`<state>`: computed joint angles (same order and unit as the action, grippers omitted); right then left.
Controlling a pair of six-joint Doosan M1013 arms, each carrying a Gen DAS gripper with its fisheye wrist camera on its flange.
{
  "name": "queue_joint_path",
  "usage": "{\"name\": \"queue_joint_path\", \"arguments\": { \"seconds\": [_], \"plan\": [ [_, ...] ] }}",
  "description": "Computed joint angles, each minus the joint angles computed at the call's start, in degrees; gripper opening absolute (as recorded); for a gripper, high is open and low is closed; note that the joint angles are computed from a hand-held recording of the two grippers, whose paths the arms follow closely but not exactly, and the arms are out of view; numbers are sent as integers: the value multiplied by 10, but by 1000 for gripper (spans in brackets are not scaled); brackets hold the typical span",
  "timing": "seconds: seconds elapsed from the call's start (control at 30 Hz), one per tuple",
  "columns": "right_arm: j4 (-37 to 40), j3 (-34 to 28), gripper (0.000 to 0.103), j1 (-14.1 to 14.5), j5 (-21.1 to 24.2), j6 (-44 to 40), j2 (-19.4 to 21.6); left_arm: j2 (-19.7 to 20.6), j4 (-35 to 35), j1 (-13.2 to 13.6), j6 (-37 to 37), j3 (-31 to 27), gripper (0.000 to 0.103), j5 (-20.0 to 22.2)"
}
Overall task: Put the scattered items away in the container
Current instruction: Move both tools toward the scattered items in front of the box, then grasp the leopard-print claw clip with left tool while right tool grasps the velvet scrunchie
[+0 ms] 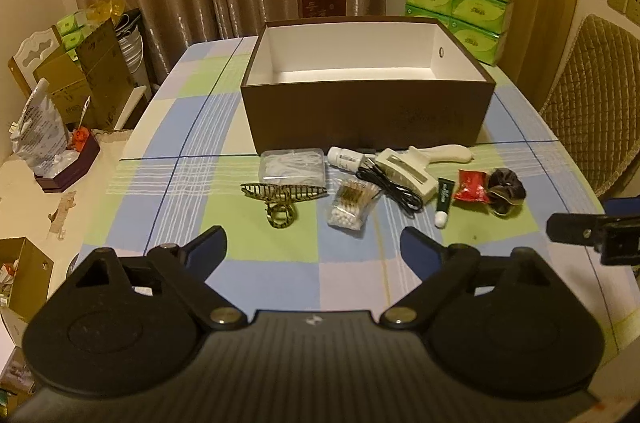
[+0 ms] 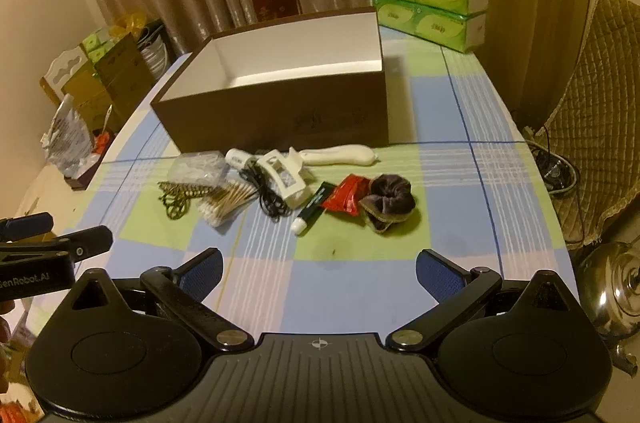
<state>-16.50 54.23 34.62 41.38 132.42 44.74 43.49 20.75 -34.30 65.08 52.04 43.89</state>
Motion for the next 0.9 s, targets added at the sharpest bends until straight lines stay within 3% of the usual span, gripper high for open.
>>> {"name": "queue_joint_path", "arguments": {
  "seconds": [0.23, 0.7, 0.8, 0.9],
  "plan": [
    [0, -28, 101, -3, 6, -9, 22, 25, -19, 12, 20, -34, 81, 10],
    [-37, -81, 101, -9, 41, 2, 63, 88, -61, 31, 77, -125, 76, 57],
    [-39, -94, 80, -12, 53, -3, 72, 102, -70, 34, 90, -147, 76, 70],
    [-28, -106, 80, -18, 64, 2, 81, 114, -74, 36, 99, -164, 76, 82]
  ]
}}
